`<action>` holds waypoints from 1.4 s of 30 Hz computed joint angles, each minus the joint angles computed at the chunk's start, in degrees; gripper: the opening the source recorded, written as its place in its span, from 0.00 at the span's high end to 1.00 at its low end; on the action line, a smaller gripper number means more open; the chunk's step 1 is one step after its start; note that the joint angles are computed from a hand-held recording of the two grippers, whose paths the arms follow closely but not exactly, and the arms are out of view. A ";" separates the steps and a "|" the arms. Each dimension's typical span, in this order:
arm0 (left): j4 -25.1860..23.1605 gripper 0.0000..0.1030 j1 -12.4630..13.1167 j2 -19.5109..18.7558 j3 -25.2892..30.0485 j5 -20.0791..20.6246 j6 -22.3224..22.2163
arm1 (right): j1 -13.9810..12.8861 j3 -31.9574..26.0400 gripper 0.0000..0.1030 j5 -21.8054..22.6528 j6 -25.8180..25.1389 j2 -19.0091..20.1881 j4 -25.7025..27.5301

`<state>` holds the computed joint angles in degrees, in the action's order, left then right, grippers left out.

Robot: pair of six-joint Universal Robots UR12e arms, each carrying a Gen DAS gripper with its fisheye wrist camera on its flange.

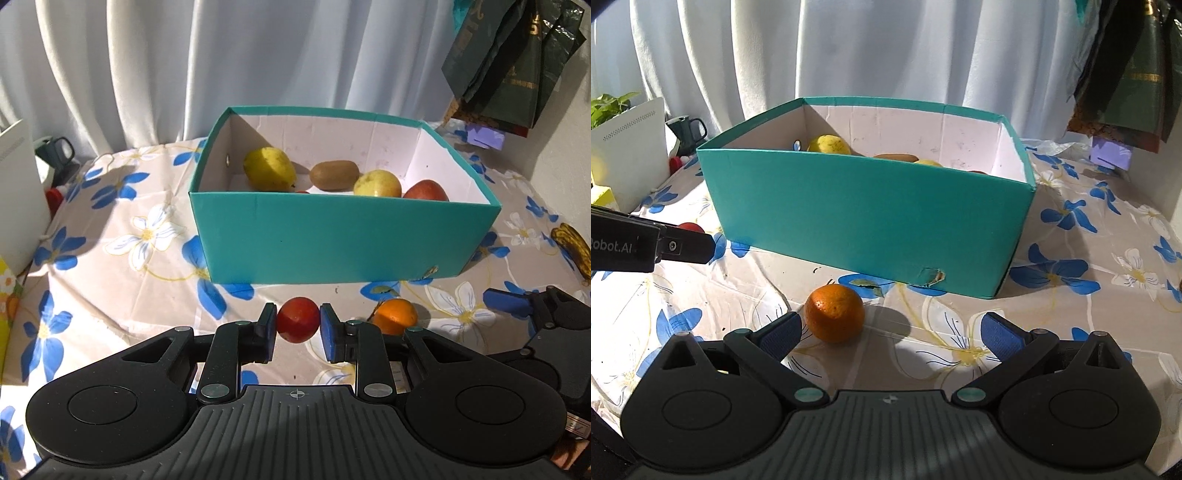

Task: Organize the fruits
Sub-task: 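Grasp the orange mandarin with the right tool while the left tool lifts its tomato, then carry the tomato into the box and open the left tool while the right tool carries the mandarin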

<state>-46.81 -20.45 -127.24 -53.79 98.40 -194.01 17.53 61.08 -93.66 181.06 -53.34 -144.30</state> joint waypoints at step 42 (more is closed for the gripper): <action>-4.06 0.72 1.54 -2.21 5.41 -0.93 1.34 | 0.58 -5.21 0.61 0.16 5.12 2.59 2.82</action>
